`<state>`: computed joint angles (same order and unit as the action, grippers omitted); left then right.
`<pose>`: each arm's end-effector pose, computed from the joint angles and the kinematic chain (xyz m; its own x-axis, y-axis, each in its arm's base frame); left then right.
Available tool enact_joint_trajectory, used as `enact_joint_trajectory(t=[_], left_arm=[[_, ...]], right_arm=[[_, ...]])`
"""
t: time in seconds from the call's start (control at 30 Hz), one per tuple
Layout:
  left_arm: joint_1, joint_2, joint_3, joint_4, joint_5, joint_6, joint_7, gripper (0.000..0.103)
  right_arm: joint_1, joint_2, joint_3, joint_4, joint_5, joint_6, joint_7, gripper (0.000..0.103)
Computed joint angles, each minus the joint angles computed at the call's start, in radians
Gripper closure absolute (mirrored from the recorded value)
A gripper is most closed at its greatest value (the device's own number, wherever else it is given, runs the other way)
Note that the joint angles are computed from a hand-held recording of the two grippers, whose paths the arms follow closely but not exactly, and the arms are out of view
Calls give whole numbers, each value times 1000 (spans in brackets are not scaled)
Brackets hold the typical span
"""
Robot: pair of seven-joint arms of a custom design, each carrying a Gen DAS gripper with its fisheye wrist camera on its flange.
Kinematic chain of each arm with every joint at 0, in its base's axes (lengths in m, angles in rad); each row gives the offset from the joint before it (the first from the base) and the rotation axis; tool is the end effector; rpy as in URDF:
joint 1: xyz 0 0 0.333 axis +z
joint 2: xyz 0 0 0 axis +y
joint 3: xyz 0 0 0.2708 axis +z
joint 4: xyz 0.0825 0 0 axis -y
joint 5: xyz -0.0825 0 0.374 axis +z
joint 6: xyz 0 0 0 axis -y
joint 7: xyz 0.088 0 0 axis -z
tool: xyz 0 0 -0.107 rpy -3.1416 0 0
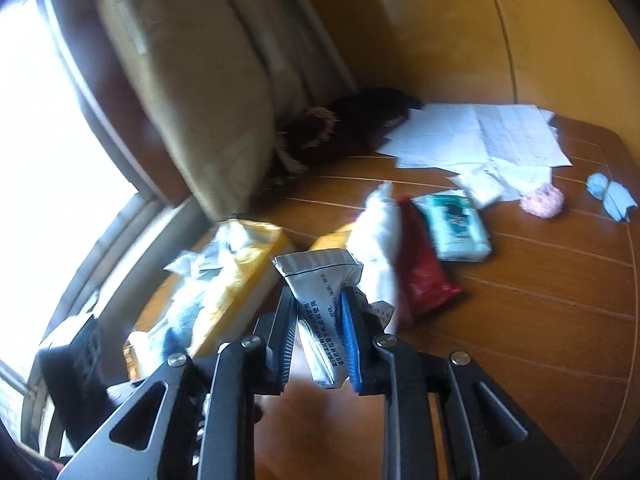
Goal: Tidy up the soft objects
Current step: 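Carry the tissue pack into the tray with the left tool while the right tool carries a white packet, then open both tools in the tray and withdraw them to the table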
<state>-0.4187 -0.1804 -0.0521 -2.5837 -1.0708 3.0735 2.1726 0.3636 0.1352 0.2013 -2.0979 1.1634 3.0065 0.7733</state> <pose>0.4330 -0.1407 0.3363 -0.1294 -0.9369 0.3247 -0.8230 -0.0812 -0.5623 0.5221 0.2492 0.3753 0.3678 -0.8537 -0.3687 -0.7430 -0.0314 -0.6685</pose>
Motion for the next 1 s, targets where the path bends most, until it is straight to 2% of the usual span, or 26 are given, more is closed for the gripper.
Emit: enact_joint_trajectory(t=[0.1,0.23,0.4,0.47,0.63,0.73,0.83,0.93,1.0], left_arm=[[-6,-85,24,-51,-24,0,26,44],[-6,-207,84,-130,22,11,-4,44],[87,-266,113,-186,146,20,-124,44],[143,-261,108,-193,203,23,-178,44],[196,-202,155,-181,294,29,-254,44],[166,-171,226,-168,320,18,-253,44],[146,-142,264,-159,363,21,-270,44],[167,-112,255,-153,437,37,-322,44],[161,-90,272,-141,469,38,-342,44]], right_arm=[[14,-25,17,-8,58,-13,-67,82],[46,-5,18,19,24,-42,-49,82],[73,83,31,115,-102,-82,41,82],[76,116,41,151,-150,-93,70,82],[117,250,29,299,-369,-132,251,82],[128,324,27,386,-470,-165,340,82],[154,378,11,448,-569,-162,424,82],[182,425,-14,502,-670,-170,514,82],[211,450,-41,530,-743,-168,572,82]])
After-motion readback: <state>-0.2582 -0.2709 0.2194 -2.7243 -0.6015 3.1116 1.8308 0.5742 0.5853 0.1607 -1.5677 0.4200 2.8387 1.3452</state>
